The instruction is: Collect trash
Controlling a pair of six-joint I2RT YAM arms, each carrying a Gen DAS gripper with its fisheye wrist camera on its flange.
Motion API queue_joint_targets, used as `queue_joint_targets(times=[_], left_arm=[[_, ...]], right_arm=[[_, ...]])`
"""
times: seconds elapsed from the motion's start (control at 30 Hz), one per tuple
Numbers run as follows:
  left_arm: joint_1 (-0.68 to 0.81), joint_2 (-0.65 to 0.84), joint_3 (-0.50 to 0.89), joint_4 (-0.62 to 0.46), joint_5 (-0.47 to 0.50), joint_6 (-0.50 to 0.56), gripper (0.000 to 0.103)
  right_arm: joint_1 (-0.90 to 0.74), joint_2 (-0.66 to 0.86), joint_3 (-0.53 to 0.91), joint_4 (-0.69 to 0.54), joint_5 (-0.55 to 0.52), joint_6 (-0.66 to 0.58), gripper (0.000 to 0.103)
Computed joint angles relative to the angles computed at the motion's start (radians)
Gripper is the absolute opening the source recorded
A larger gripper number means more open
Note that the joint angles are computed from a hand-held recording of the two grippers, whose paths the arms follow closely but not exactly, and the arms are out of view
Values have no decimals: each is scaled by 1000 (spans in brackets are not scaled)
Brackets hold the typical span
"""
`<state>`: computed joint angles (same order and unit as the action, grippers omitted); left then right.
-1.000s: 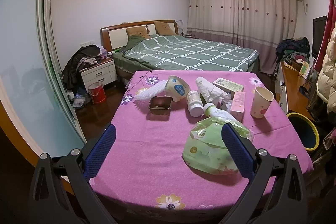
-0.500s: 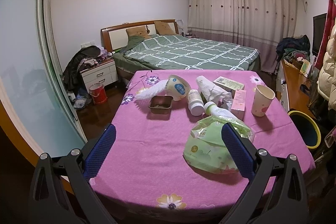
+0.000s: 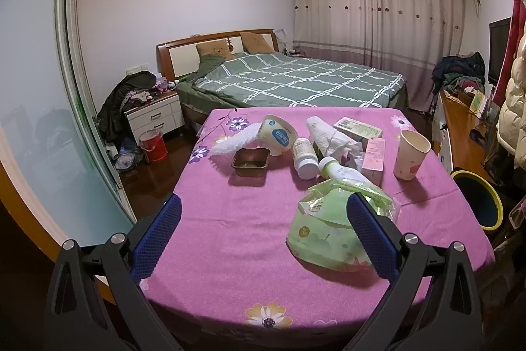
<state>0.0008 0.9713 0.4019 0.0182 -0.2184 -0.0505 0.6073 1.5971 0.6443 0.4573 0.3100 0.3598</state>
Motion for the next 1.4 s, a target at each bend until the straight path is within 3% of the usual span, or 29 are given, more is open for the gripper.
queue_joint_targets(times=[1.4], left_arm=[[-16, 39, -9, 31, -11, -2, 99]], right_arm=[[-20, 23, 4, 1, -25, 1, 97]])
